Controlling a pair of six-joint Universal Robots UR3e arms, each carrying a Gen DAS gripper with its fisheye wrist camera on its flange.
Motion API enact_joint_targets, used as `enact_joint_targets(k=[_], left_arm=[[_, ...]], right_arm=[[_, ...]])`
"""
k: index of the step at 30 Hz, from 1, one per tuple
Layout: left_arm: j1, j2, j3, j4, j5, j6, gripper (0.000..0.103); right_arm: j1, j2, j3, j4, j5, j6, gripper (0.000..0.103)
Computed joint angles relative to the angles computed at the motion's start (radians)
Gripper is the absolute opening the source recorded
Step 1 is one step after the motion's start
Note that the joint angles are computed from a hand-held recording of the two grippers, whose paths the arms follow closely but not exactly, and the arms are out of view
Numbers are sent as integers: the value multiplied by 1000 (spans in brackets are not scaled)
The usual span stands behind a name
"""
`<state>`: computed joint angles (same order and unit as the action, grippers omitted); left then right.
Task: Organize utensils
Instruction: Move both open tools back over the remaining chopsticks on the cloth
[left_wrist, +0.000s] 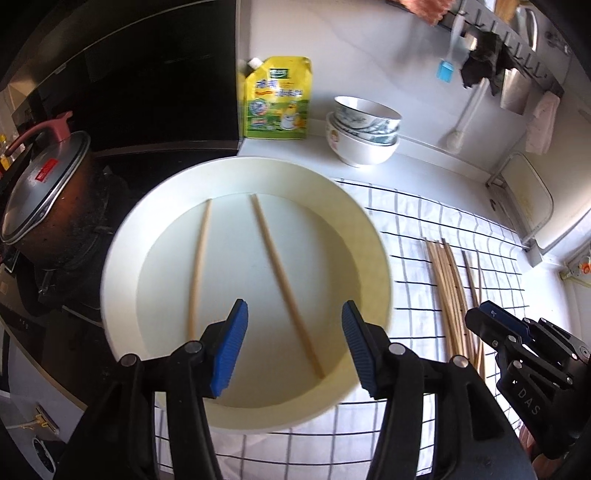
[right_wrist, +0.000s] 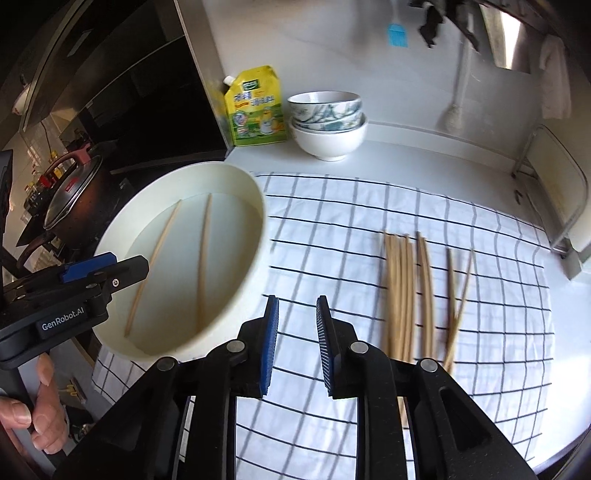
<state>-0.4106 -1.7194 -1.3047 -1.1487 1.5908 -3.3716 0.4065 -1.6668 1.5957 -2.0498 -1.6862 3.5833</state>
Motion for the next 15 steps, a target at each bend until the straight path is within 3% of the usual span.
enact_joint_targets(k=[9, 15], left_arm=[[-163, -129, 144, -3, 16, -55, 62], [-259, -256, 287, -33, 15, -75, 67]], right_arm=[[-179, -350, 261, 106, 13, -60, 25], [-374, -567, 392, 212, 78, -168, 30]])
